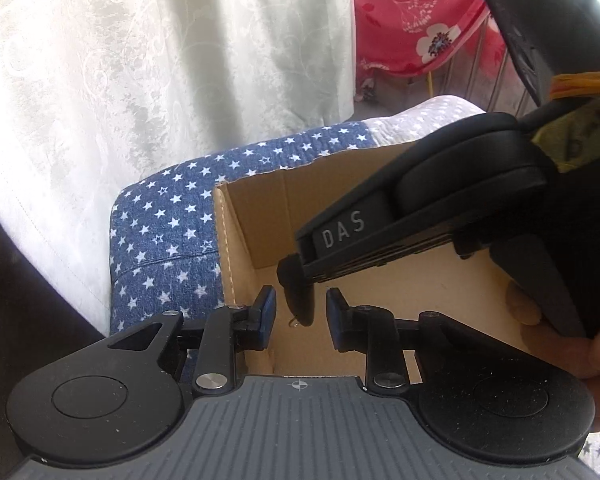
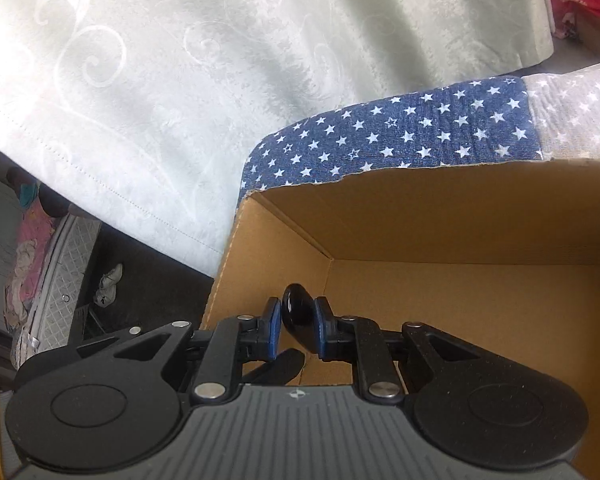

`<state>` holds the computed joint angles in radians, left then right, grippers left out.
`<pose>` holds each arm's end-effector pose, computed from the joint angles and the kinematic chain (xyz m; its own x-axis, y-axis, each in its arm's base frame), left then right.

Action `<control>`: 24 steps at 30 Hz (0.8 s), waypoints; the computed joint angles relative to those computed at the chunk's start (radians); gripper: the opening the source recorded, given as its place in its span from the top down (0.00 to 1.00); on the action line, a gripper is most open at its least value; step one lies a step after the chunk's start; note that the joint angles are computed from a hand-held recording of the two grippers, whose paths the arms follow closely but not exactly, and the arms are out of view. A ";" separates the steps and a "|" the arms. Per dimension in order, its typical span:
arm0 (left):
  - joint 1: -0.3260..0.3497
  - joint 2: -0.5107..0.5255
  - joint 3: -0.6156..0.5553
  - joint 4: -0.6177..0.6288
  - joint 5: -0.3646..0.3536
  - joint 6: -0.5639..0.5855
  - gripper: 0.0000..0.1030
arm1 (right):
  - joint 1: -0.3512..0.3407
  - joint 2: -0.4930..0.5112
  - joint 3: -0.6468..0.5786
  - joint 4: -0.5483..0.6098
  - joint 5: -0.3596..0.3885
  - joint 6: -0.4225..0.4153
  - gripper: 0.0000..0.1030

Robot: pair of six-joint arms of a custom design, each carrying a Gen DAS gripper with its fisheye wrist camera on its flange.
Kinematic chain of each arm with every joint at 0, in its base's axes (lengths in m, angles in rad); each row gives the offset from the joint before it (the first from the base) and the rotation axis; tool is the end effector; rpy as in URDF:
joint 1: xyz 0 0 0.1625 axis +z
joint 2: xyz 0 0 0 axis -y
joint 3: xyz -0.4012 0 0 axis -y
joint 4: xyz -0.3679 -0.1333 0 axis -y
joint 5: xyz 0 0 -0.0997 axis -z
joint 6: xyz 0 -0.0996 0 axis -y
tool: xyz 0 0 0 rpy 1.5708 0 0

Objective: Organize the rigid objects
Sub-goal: 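Carry the key fob into the cardboard box and open the right gripper, then grasp the black cylindrical tube beside the pink lid with the right gripper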

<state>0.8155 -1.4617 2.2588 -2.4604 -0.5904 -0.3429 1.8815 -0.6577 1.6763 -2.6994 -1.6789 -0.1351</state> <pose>-0.1204 -0.4431 0.2521 -0.6607 0.0630 -0.7480 0.4889 0.7923 -0.3651 0.3064 -0.5533 0.0071 -0.9006 -0.4175 0.1211 -0.4291 0.8983 -0.0943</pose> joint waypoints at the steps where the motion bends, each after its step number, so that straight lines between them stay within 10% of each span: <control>1: 0.004 0.006 -0.004 -0.010 -0.002 0.012 0.68 | 0.000 0.014 -0.016 0.004 -0.010 0.007 0.80; 15: -0.115 -0.140 0.093 -0.020 0.034 -0.026 0.54 | -0.003 -0.152 0.128 -0.086 0.042 0.001 0.78; 24: -0.424 -0.530 0.246 0.485 0.067 -0.429 0.50 | -0.033 -0.490 0.547 -0.374 0.193 -0.150 0.78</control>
